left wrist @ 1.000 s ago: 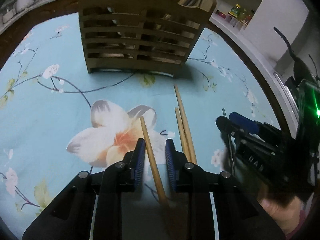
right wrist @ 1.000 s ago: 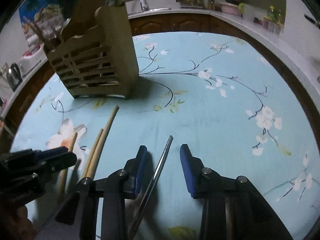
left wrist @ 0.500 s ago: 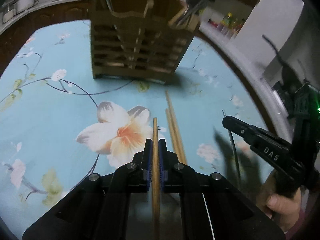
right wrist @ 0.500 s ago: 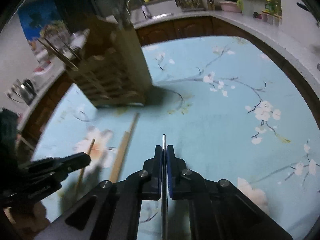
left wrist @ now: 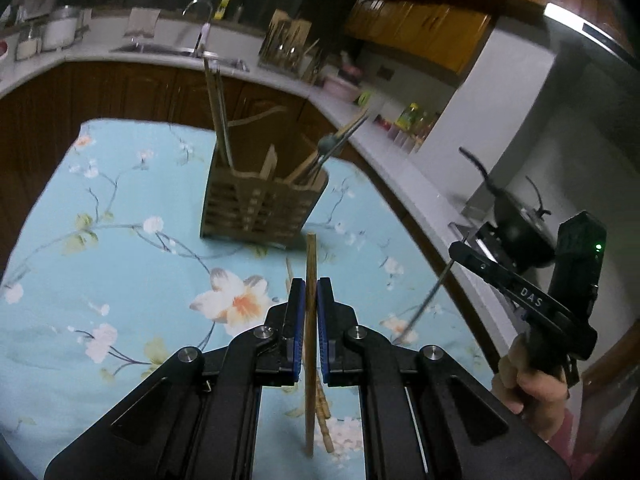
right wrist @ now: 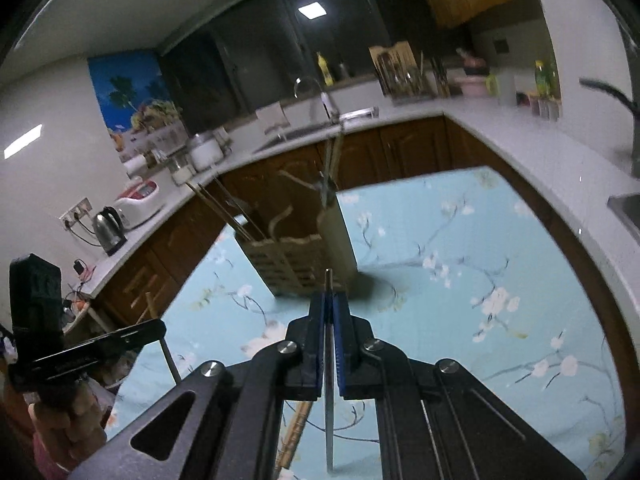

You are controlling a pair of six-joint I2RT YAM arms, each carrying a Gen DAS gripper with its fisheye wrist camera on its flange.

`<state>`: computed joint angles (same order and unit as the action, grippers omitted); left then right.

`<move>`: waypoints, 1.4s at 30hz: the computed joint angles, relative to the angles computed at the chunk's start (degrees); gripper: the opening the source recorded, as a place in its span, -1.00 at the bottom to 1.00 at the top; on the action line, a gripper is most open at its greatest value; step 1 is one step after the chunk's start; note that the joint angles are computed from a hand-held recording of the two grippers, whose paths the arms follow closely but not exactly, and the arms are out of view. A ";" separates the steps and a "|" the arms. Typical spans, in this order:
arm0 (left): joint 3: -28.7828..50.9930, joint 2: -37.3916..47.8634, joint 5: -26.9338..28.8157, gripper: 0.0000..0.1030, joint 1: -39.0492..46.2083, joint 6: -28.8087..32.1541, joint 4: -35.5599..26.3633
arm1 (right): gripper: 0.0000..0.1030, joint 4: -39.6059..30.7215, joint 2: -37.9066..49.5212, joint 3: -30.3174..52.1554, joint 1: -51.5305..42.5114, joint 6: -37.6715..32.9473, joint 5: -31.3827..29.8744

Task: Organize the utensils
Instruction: 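Lift both chopsticks and carry them over the wooden holder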

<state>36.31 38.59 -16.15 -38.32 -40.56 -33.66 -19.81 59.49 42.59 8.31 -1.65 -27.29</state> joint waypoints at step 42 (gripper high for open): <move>19.09 7.85 4.69 -0.90 22.32 17.40 4.56 | -0.91 8.24 12.17 19.11 6.95 5.03 4.79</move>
